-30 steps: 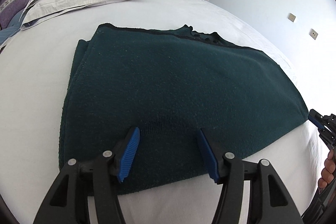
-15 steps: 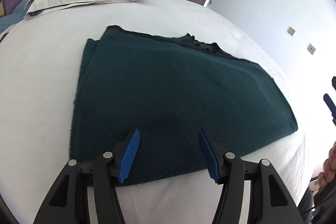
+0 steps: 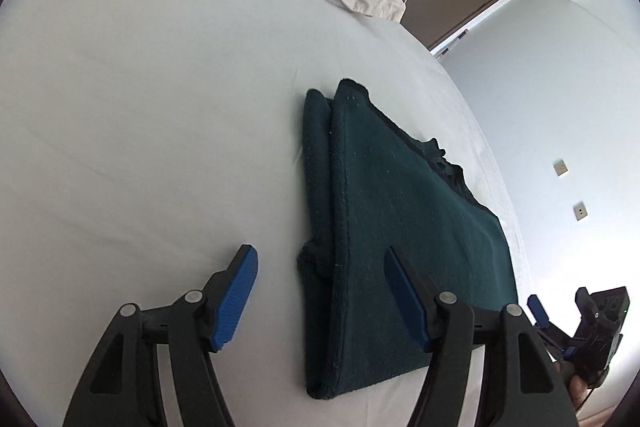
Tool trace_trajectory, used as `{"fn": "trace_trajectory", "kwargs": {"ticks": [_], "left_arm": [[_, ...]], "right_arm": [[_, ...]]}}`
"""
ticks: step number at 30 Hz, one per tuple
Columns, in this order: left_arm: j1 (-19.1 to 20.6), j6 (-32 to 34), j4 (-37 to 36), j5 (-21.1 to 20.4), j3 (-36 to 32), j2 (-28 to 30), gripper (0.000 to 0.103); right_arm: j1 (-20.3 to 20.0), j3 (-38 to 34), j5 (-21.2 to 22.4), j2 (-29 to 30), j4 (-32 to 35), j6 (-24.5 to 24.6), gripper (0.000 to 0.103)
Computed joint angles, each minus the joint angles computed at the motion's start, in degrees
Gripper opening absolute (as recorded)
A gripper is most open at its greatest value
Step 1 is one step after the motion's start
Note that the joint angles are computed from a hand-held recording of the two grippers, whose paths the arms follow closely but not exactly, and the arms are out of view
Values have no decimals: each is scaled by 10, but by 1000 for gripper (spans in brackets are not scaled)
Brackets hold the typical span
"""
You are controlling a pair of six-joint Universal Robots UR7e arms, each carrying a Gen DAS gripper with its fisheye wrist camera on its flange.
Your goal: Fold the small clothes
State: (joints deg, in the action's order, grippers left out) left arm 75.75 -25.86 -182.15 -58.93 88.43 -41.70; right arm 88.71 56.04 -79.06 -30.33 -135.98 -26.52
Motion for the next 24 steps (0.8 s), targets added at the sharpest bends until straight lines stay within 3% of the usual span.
{"fn": "trace_trajectory", "kwargs": {"ticks": [9, 14, 19, 24], "left_arm": [[50, -30, 51, -137, -89, 31, 68], [61, -30, 90, -186, -110, 31, 66], [73, -61, 75, -241, -87, 25, 41], [77, -68, 47, -268, -61, 17, 38]], "right_arm": [[-17, -64, 64, 42, 103, 24, 90], [-18, -86, 69, 57, 137, 22, 87], [-15, -104, 68, 69, 163, 18, 86], [-5, -140, 52, 88, 200, 10, 86]]}}
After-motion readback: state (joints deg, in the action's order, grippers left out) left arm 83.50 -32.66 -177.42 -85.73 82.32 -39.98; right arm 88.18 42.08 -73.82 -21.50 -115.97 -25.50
